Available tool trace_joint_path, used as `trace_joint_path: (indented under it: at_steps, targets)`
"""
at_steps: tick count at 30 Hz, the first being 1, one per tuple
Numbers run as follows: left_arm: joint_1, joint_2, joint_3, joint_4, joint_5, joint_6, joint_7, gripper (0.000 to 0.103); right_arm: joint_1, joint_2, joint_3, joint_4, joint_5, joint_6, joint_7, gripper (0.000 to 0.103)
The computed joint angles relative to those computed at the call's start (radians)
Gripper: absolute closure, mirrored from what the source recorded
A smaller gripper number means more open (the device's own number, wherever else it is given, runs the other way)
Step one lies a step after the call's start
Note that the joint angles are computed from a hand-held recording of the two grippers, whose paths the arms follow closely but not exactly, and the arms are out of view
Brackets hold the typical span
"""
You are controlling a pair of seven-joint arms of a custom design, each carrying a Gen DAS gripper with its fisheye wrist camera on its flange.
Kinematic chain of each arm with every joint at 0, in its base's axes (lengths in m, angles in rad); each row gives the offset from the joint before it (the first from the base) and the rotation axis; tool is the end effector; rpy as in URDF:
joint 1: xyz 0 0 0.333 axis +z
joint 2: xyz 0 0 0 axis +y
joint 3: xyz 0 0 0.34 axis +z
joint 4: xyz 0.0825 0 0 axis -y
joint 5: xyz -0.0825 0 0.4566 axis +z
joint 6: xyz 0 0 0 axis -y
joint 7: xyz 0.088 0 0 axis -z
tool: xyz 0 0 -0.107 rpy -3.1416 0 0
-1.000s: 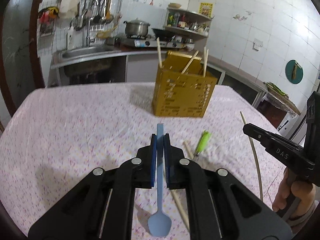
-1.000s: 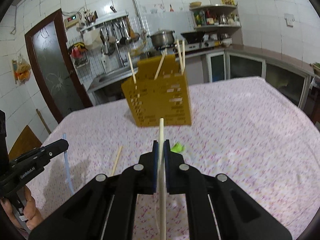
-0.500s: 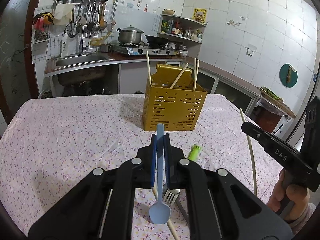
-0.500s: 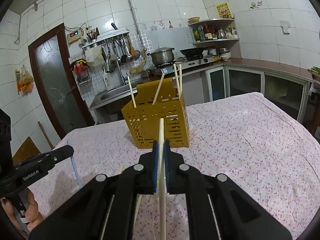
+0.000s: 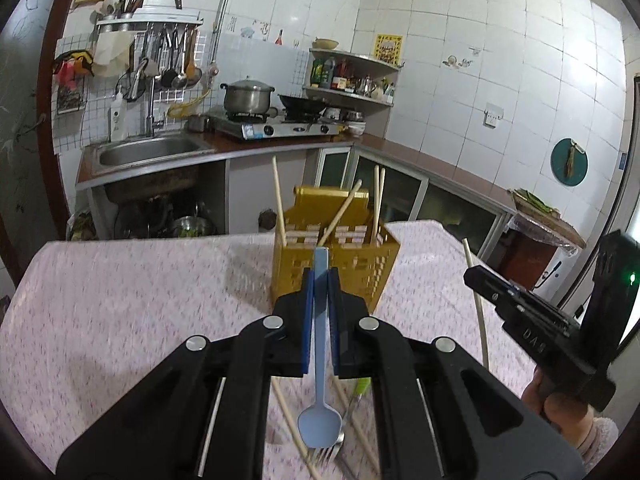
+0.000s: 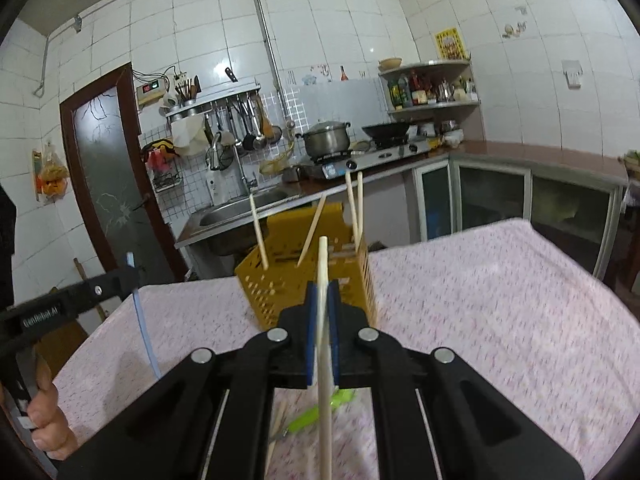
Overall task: Organize utensils
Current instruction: 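Lift the blue spoon and chopstick and carry both over the yellow basket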
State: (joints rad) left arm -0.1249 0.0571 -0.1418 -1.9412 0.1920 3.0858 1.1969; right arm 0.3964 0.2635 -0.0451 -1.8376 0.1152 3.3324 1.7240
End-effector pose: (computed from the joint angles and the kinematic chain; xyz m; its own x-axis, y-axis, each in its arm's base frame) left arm 0.6585 -0.1939 0.5808 -0.1687 -0.9720 0.1636 -0.4875 -0.0620 -0.8709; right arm 0.6919 0.2442 0.5271 0.2332 -0.9449 -0.2297 -0.3845 0.1274 -0.9143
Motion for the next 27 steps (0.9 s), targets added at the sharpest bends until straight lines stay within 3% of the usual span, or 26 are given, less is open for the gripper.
trace_joint_path:
  at_steps: [6, 8, 10, 12, 14, 16, 18, 20, 24, 27]
  targets:
    - [-0.04, 0.097, 0.047, 0.18, 0.107, -0.02, -0.08, 0.097, -0.006, 0.075, -0.015, 0.144, -0.018, -0.01, -0.02, 0.097]
    - [-0.072, 0.14, 0.087, 0.262, 0.168, -0.022, -0.123, 0.097, 0.033, 0.103, -0.064, 0.196, -0.008, -0.005, -0.026, 0.097]
    - [-0.09, 0.182, 0.108, 0.34, 0.196, -0.035, -0.141, 0.097, -0.01, 0.141, -0.025, 0.27, -0.022, -0.006, -0.027, 0.097]
    - [-0.09, 0.22, 0.109, 0.405, 0.193, -0.043, -0.132, 0.097, -0.002, 0.178, -0.041, 0.338, -0.02, -0.007, -0.025, 0.097]
    - [-0.095, 0.249, 0.118, 0.453, 0.192, -0.039, -0.127, 0.097, 0.015, 0.224, -0.071, 0.41, -0.012, 0.036, -0.03, 0.097]
    - [-0.126, 0.288, 0.162, 0.511, 0.22, -0.03, -0.154, 0.097, 0.044, 0.267, -0.111, 0.471, 0.022, 0.083, -0.048, 0.097]
    - [-0.122, 0.317, 0.158, 0.552, 0.207, -0.034, -0.144, 0.097, 0.057, 0.311, -0.13, 0.539, 0.064, 0.113, -0.076, 0.097]
    - [-0.115, 0.351, 0.148, 0.595, 0.188, -0.037, -0.12, 0.097, 0.021, 0.349, -0.086, 0.601, 0.057, 0.144, -0.084, 0.097]
    - [-0.153, 0.388, 0.209, 0.631, 0.201, -0.012, -0.144, 0.097, -0.019, 0.404, -0.026, 0.687, 0.054, 0.196, -0.109, 0.097]
    - [-0.14, 0.409, 0.199, 0.645, 0.178, 0.01, -0.122, 0.097, -0.037, 0.44, 0.005, 0.736, 0.055, 0.222, -0.114, 0.097]
